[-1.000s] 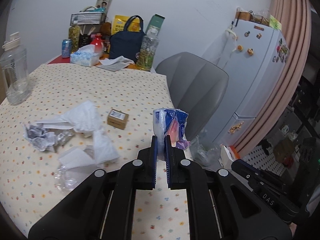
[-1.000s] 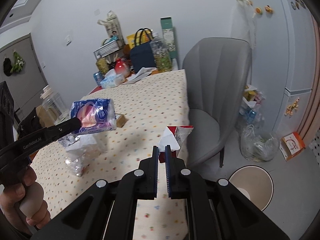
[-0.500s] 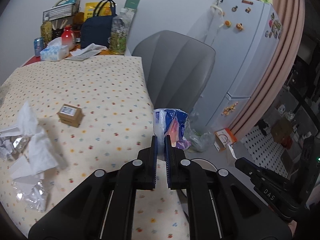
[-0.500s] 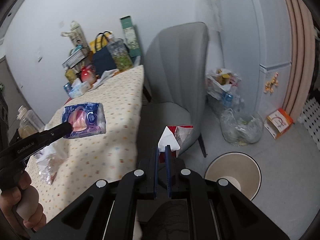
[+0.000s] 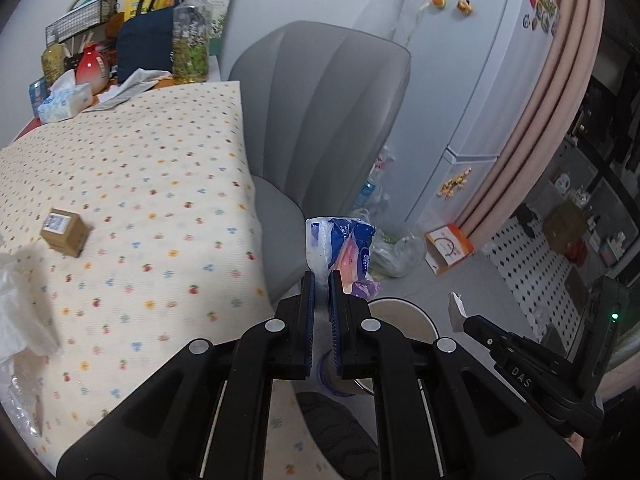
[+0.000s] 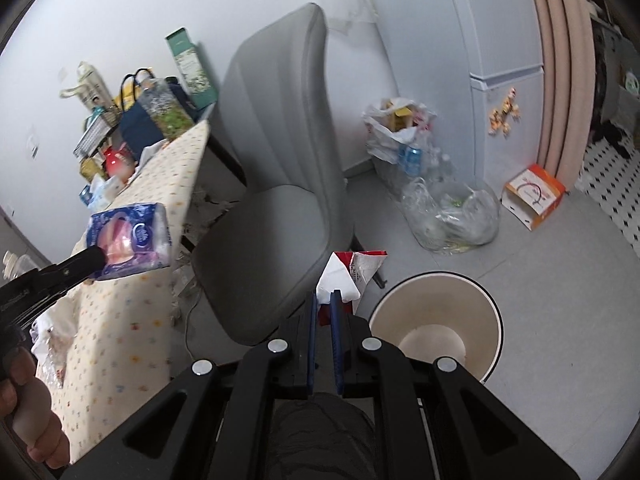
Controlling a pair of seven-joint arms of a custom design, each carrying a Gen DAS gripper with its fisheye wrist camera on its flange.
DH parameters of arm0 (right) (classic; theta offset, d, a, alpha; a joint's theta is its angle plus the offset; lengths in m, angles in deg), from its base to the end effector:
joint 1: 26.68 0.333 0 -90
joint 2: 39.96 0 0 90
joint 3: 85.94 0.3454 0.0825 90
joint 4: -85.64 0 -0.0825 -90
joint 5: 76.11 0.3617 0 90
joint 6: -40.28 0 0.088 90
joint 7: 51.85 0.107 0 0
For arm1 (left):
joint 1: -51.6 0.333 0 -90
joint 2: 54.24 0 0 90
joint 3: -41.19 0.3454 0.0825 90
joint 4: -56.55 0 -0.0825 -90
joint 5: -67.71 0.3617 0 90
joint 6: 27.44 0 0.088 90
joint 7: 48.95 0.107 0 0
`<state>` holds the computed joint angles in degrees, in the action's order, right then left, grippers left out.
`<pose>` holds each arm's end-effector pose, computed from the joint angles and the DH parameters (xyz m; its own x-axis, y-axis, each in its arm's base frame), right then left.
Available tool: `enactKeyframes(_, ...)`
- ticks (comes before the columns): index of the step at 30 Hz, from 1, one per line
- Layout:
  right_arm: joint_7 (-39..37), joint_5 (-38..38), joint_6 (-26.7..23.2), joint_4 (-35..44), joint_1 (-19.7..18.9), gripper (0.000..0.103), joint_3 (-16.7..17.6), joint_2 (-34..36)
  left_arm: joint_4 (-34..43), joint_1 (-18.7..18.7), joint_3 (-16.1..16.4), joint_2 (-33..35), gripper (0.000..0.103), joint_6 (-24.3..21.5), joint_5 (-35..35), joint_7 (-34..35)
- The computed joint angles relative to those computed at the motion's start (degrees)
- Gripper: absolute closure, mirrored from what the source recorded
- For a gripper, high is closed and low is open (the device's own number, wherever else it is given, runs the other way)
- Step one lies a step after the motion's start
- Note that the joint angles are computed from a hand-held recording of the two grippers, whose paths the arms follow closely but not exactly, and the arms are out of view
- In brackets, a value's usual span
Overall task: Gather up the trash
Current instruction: 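Carry the wrapper and paper scrap in both tools over the white trash bin, then open the right tool then the left tool to drop both items into the bin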
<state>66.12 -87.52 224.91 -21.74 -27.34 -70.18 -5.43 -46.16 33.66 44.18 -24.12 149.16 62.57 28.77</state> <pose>0.6674 0.1670 0.3321 0.0054 -0.9355 -0.3533 -0.7628 0.2246 -0.6063 0.6798 -0.1806 0.3889 -0.0492 -0.9814 0.1858 -0.7396 -0.0892 -0.6671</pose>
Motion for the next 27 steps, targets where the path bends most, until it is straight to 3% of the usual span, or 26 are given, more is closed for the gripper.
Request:
enactKeyframes(3,0.3,0.6,-1.2,1.7,-0.2,0.092,-0.6,1.7,1.9,-0.4,0.0,1.3,0.095,-1.6,0.5,-0.2)
enactKeyframes(4,-0.1,1.0,-2.1,2.5,-1.7,0.079,0.9,2.7,2.7,-0.6,-0.1,1.7,0.095,-2.3,0.8,-0.2)
enactKeyframes(5,-0.3,1.6,-2.2,2.7,-2.9,0.053,2.0,3.3,3.2,-0.8,-0.1,2.1,0.095,-2.7,1.1,-0.3)
enactKeyframes(6,0.0,2.2,-1.3,2.4,-2.8,0.044,1.5,3.6,3.9,-1.1,0.0,2.5,0.095,-3.4,1.5,-0.4)
enactKeyframes(8,1.1,2.3,0.2,1.5,-1.5,0.042,-0.8,3.5,5.2,-1.4,-0.1,3.3,0.095,-4.5,2.3,-0.6)
enactKeyframes(10,1.1,2.1,0.4,0.8,-4.2,0.042,1.5,3.8,6.5,-1.5,-0.4,4.1,0.095,-5.5,2.8,-0.8)
enactKeyframes(15,2.6,1.4,2.3,-3.1,-6.7,0.042,2.0,2.2,10.9,-0.7,-3.0,6.7,0.095,-8.3,3.6,0.4)
enactKeyframes(27,11.7,-2.7,9.9,-14.0,-6.8,0.039,-5.9,-5.0,26.5,-3.0,-6.3,15.9,0.095,-17.8,5.2,2.8)
